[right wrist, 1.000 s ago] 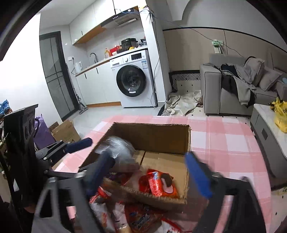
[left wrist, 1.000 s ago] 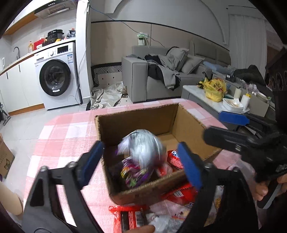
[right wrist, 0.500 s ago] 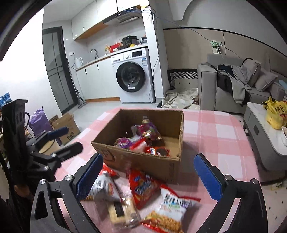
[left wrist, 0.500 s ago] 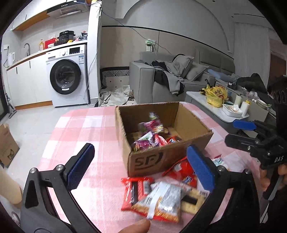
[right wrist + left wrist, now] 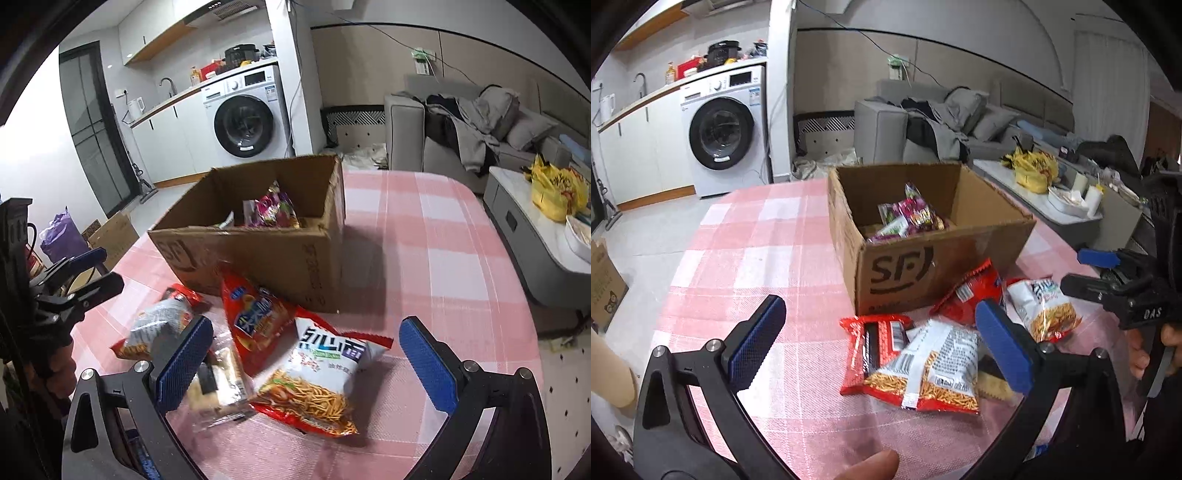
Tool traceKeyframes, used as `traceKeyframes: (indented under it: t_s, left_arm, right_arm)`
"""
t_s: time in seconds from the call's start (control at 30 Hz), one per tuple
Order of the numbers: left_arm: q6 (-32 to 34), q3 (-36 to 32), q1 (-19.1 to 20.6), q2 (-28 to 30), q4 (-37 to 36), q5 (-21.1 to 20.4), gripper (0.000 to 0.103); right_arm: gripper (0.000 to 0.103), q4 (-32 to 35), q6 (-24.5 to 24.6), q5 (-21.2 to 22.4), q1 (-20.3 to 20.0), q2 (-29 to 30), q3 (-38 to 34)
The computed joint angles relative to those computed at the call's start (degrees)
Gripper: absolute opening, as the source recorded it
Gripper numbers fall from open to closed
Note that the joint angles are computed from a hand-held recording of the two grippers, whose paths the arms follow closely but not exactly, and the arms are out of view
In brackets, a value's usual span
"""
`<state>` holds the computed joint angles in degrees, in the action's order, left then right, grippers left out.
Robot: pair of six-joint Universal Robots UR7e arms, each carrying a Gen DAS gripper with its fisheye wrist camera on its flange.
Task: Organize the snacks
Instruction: 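Move both tools back toward the remaining snacks beside the box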
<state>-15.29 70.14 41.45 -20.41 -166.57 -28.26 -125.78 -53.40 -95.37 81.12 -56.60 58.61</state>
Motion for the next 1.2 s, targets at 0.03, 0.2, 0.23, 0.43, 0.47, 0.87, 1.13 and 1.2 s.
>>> traceKeyframes:
  t_s: [0.03, 0.2, 0.23, 0.43, 0.47, 0.87, 1.13, 1.2]
  left_arm:
    - [1.1, -1.9, 0.6, 0.5, 2.1, -1.6, 0.102]
    - [-2.4, -4.0, 1.6, 1.4, 6.7, -2.8, 0.102]
    - [-2.8, -4.8, 1.9, 1.5, 7.7, -3.5, 0.102]
    - [-2.2, -7.0, 2.6, 2.5, 10.2, -5.6, 0.102]
    - [-1.8, -7.0, 2.7, 2.5, 10.2, -6.2, 0.102]
    - [-1.6, -9.4, 3.0, 4.2, 12.9, -8.2, 0.102]
    - [-1.7, -10.6, 3.0, 5.1, 14.7, -7.6, 0.102]
    - [-2.5, -11.1, 3.0, 5.4, 15.6, -6.8, 0.102]
  right_arm:
    - [0.103, 1.1, 0.4, -0.5, 0.1, 0.8, -1.3]
    - [0.103, 1.8, 1.2, -2.4, -0.1, 2.3, -3.0]
    - [0.103, 2.2, 1.5, -2.6, 0.0, 2.6, -3.4]
    - [0.103, 3.4, 2.0, -3.6, -0.6, 3.7, -4.6]
    - [0.103, 3.4, 2.4, -3.6, -0.8, 3.8, -4.7]
    - [0.103, 3.9, 5.4, -2.9, -1.8, 4.8, -6.2]
    - [0.103, 4.4, 5.9, -2.3, -2.0, 5.2, -6.0]
    - [0.103, 4.0, 5.7, -2.5, -2.0, 5.0, -5.2]
